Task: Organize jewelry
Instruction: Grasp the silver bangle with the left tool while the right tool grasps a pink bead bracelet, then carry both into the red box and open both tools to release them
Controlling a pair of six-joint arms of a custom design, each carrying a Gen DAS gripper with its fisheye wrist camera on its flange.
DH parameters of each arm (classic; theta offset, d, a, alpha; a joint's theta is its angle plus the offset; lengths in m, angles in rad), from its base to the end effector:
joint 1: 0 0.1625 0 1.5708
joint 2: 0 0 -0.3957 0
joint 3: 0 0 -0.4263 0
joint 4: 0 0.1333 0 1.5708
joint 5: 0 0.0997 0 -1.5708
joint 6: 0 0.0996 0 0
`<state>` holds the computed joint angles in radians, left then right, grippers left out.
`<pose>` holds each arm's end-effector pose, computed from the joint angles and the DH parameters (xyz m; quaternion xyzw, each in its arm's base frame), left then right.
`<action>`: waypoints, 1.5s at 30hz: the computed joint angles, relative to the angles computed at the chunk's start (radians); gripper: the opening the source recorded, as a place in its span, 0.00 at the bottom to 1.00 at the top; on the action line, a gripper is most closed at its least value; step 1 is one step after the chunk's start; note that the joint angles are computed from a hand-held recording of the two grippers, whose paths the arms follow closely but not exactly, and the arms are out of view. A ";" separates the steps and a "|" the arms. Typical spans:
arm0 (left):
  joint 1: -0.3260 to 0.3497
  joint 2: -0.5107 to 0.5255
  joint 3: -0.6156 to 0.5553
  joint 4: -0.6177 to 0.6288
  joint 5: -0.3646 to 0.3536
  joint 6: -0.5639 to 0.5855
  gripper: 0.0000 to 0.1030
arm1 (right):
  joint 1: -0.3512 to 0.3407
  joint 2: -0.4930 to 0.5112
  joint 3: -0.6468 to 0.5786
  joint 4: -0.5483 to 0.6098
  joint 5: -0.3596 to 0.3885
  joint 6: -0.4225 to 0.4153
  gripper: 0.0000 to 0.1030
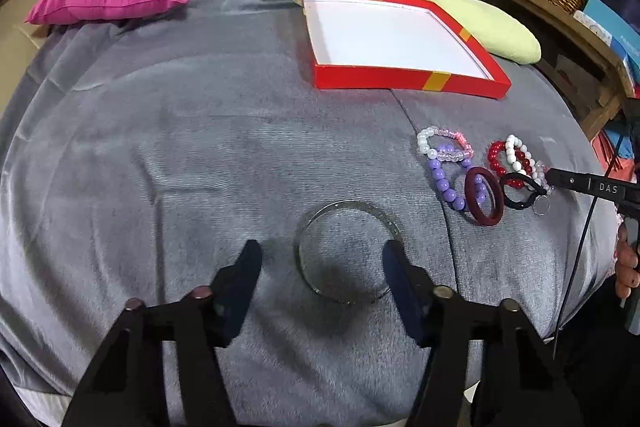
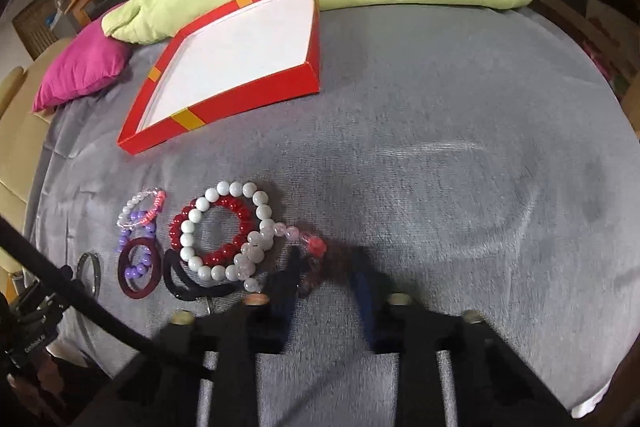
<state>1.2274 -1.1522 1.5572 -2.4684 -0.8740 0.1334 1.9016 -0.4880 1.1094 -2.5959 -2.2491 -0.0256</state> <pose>-0.0421 -0.7035 0.3359 0.1344 0.9054 -0.2626 0.3052 0.3327 -0.7509 0.0677 0.0981 -0.9211 0.2364 0.2934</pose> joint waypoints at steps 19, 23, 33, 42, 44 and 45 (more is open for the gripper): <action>-0.015 0.044 -0.015 -0.063 0.005 0.149 0.03 | -0.014 -0.076 0.110 -0.279 0.171 -0.071 0.09; -0.020 0.044 -0.017 -0.103 -0.027 0.177 0.03 | -0.012 -0.058 0.072 -0.306 0.217 -0.085 0.09; -0.023 0.169 -0.222 -0.194 -0.090 0.245 0.03 | -0.013 0.101 -0.204 -0.264 0.322 -0.089 0.09; 0.013 0.447 -0.617 -0.136 -0.034 0.239 0.03 | -0.037 0.344 -0.637 -0.013 0.302 -0.037 0.09; 0.022 0.475 -0.664 -0.069 -0.025 0.192 0.03 | -0.043 0.408 -0.755 0.068 0.285 -0.027 0.09; 0.028 0.492 -0.689 -0.030 -0.015 0.171 0.04 | -0.047 0.446 -0.825 0.124 0.276 -0.018 0.09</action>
